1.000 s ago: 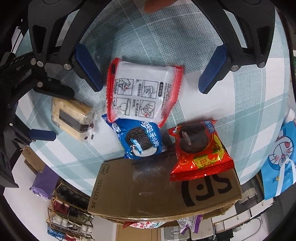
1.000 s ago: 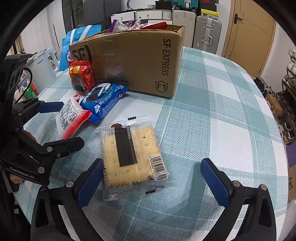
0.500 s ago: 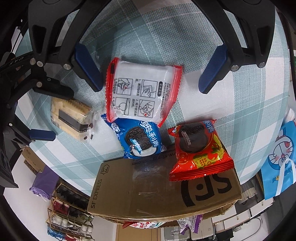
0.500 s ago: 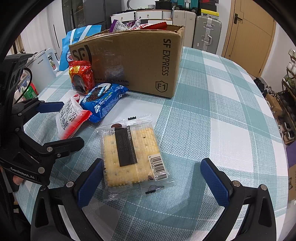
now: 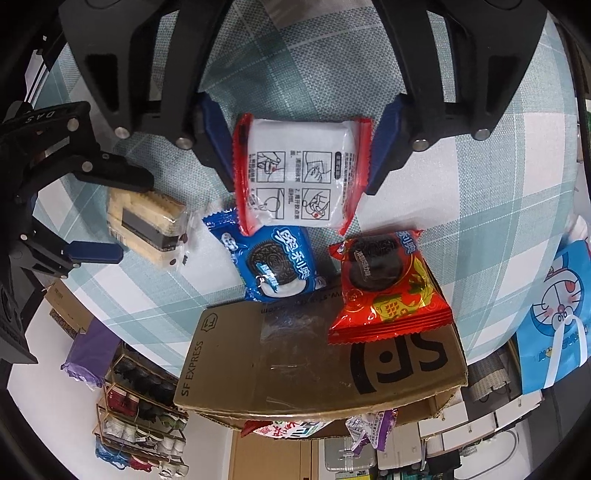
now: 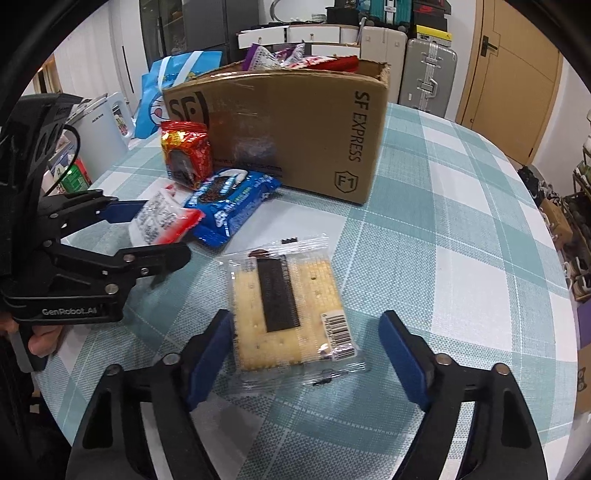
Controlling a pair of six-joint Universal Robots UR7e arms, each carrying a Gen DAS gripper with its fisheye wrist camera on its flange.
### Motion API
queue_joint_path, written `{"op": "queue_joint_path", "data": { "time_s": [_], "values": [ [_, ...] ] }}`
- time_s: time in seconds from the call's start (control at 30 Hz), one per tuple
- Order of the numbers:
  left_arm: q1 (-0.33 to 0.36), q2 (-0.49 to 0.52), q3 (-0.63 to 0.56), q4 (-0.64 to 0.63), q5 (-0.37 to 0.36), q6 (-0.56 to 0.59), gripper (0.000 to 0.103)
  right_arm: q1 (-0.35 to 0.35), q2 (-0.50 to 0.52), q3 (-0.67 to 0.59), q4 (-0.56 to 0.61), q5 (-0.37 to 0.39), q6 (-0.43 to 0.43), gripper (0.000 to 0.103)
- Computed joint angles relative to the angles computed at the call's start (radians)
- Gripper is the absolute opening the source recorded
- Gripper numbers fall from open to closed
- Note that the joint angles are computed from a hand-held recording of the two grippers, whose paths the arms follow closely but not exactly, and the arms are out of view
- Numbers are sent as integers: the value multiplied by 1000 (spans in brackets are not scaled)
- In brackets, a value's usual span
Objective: Organize snacks
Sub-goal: 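Grasp the white-and-red pack with the left gripper while the right grasps the cracker pack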
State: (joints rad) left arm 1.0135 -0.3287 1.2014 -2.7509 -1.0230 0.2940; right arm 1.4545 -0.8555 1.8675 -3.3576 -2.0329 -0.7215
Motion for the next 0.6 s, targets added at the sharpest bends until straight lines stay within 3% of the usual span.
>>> {"op": "queue_joint_path", "data": {
  "time_s": [0.13,0.6],
  "values": [
    [0,-6,10,-11,-8,-1,57,2,-5,6,5,23,-4,61],
    [-3,-25,43,-48,-27,3,52,3,2,12,-23,33,-22,60]
  ]
}}
